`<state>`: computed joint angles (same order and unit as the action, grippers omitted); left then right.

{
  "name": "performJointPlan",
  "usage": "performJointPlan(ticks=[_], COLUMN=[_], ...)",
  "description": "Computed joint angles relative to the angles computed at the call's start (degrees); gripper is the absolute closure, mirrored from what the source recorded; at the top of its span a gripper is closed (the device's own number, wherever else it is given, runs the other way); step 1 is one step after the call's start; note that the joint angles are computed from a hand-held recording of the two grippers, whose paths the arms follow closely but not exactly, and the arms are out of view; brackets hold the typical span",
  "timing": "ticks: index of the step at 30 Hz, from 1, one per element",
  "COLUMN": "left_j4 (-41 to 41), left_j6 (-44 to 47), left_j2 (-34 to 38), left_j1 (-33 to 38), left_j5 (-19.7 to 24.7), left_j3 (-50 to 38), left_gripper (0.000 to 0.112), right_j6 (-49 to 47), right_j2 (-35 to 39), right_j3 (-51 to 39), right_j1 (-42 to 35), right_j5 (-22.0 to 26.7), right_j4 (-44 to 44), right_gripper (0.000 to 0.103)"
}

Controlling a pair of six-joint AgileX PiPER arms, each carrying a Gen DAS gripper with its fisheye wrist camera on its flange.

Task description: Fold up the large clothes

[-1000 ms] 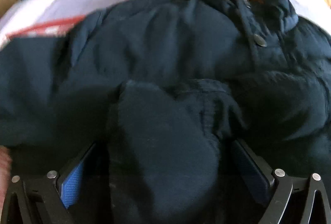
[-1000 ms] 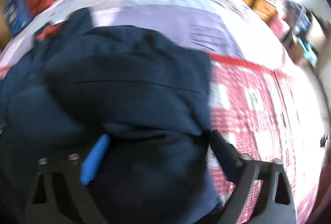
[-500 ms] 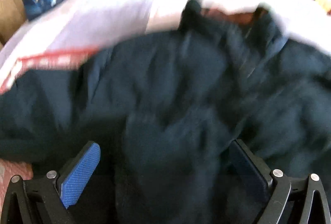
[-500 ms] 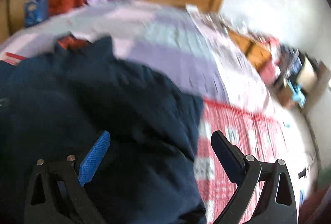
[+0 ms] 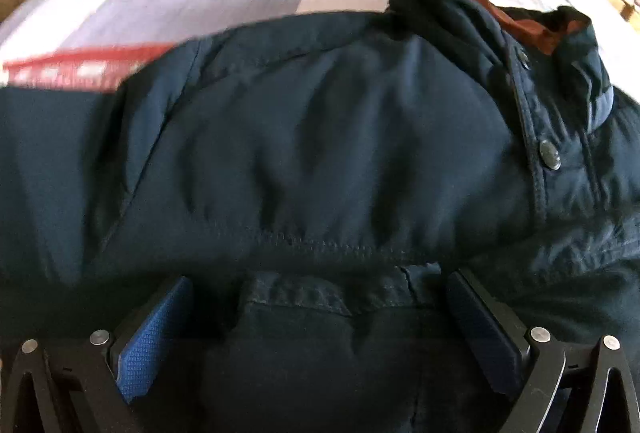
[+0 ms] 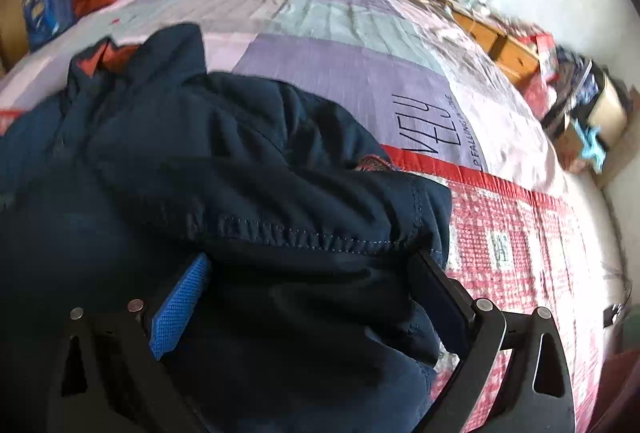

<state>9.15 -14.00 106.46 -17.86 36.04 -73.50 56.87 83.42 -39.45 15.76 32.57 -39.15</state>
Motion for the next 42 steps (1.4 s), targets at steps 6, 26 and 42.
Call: performJointPlan(ticks=[6, 26, 42], left_j4=[2.5, -13.1, -30.5], left_j6=[-1.9, 32.2, 25.7], left_j2=[1.4, -9.6, 27.8], left_j1=[-0.9, 46.7, 67.4], left_j5=[-0.1, 3.4, 27.9], left_j3=[-0.7, 0.2, -48.0], left_gripper=[0.009, 0.009, 0.010], right_j6=[-3.6, 15.0, 32.9], right_j2=[2.8, 23.1, 24.2], right_j3=[-3.7, -31.1, -24.6], right_j1=[0.0, 36.0, 39.3], right_j5=[3.6, 15.9, 12.3], right_j4=[3.6, 3.9, -10.2], right_gripper=[0.001, 0.000, 0.000])
